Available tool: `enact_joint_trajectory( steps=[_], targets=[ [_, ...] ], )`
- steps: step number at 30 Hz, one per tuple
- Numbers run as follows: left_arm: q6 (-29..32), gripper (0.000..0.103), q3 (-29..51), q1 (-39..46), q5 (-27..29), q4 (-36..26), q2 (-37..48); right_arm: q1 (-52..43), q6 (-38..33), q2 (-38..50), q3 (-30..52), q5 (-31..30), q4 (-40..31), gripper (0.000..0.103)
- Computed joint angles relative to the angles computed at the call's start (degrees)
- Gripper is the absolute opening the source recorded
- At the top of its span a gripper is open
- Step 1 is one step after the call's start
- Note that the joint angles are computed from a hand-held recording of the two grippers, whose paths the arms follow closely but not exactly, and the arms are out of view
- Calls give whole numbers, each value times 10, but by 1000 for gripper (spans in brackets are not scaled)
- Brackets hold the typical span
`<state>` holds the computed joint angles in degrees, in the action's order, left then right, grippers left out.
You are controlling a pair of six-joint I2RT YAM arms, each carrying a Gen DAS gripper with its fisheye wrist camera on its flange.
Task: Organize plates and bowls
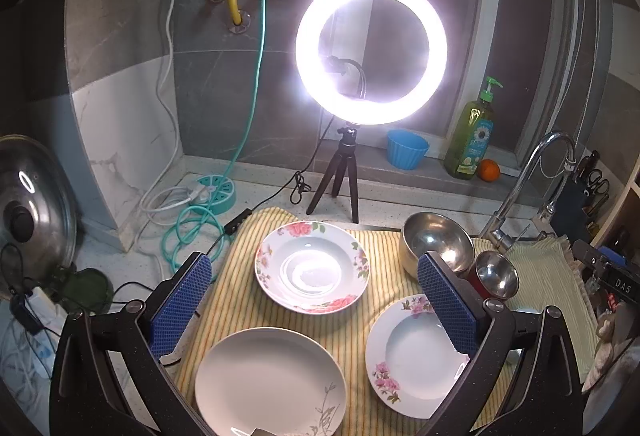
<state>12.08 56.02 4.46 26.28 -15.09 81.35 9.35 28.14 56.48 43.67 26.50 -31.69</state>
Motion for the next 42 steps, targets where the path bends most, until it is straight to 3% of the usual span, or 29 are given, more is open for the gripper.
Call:
enact_joint_trajectory(
  steps=[42],
  targets=[
    [2,102,16,-27,-29,7,33,-25,-6,22,-8,-32,22,103]
  ],
)
